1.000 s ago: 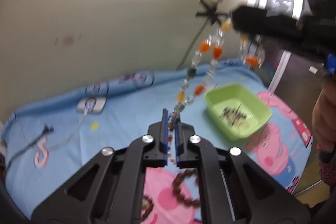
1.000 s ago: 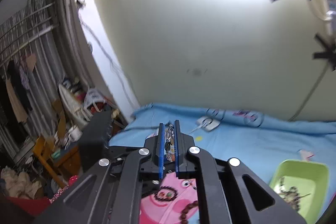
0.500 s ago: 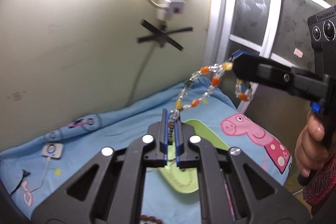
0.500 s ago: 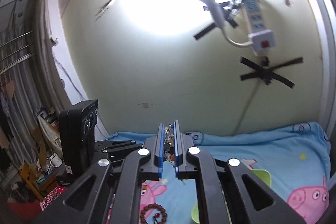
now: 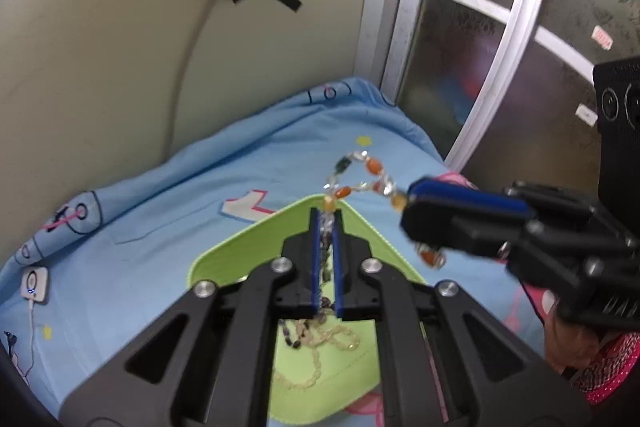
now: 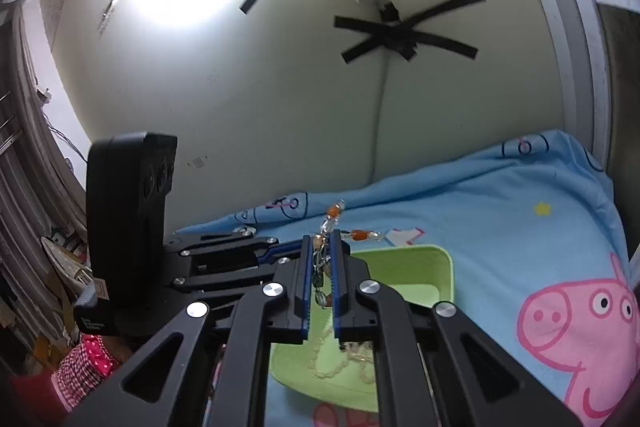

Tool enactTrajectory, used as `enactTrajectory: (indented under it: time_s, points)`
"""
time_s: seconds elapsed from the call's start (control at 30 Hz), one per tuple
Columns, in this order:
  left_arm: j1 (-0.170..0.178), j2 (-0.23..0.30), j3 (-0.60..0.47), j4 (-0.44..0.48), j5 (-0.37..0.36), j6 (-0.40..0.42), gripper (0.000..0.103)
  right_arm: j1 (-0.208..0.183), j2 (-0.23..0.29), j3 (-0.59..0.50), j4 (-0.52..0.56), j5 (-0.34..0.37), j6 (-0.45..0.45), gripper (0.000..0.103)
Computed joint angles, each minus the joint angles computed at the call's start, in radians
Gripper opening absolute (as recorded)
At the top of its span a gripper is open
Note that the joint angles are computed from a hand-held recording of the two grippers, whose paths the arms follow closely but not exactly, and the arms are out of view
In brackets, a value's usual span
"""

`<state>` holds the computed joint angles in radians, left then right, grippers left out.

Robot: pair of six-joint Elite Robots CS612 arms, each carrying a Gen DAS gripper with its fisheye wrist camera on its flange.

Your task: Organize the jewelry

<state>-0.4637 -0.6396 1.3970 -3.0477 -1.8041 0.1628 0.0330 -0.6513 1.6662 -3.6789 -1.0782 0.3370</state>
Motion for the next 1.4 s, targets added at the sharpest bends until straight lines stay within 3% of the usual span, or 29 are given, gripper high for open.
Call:
enactTrajectory:
  time_s: [0.13, 0.17, 0.2, 0.23, 0.3, 0.33, 0.4, 0.53, 0.7, 0.87, 1.07, 1.23, 1.4]
  points:
    - [-0.004, 0.022, -0.028, 0.045, 0.043, 0.012, 0.007, 0.006, 0.025, -0.016, 0.028, -0.022, -0.019, 0.0]
    - [-0.005, 0.027, -0.035, 0.064, 0.062, 0.011, 0.019, 0.007, 0.033, -0.022, 0.029, -0.023, -0.017, 0.0]
    - [-0.005, 0.032, -0.046, 0.104, 0.085, 0.01, 0.043, 0.008, 0.039, -0.027, 0.042, -0.024, -0.018, 0.0]
    - [-0.009, 0.038, -0.053, 0.138, 0.134, 0.004, 0.049, 0.012, 0.041, -0.031, 0.069, -0.042, -0.024, 0.003]
    - [-0.008, 0.044, -0.056, 0.165, 0.176, 0.004, 0.049, 0.016, 0.046, -0.034, 0.082, -0.061, -0.03, 0.018]
    - [-0.005, 0.043, -0.053, 0.168, 0.173, 0.001, 0.049, 0.018, 0.048, -0.031, 0.068, -0.073, -0.022, 0.021]
    - [0.005, 0.031, -0.032, 0.15, 0.156, -0.012, 0.05, 0.018, 0.047, -0.022, 0.028, -0.07, -0.008, 0.021]
    - [0.035, -0.02, 0.06, 0.022, 0.116, -0.036, 0.05, 0.026, 0.04, -0.001, -0.048, -0.063, -0.01, 0.021]
    - [0.087, -0.088, 0.21, -0.157, 0.116, -0.1, 0.05, 0.048, 0.043, 0.006, -0.089, 0.003, -0.012, 0.021]
    - [0.142, -0.118, 0.313, -0.234, 0.153, -0.161, 0.05, 0.091, 0.063, -0.017, -0.005, 0.08, -0.07, 0.021]
    - [0.211, -0.13, 0.398, -0.275, 0.179, -0.256, 0.05, 0.158, 0.091, -0.062, 0.195, 0.087, -0.189, 0.021]
    - [0.255, -0.133, 0.453, -0.331, 0.189, -0.308, 0.05, 0.197, 0.106, -0.094, 0.32, 0.029, -0.254, 0.021]
    - [0.28, -0.123, 0.479, -0.367, 0.191, -0.325, 0.05, 0.206, 0.118, -0.107, 0.352, -0.002, -0.222, 0.021]
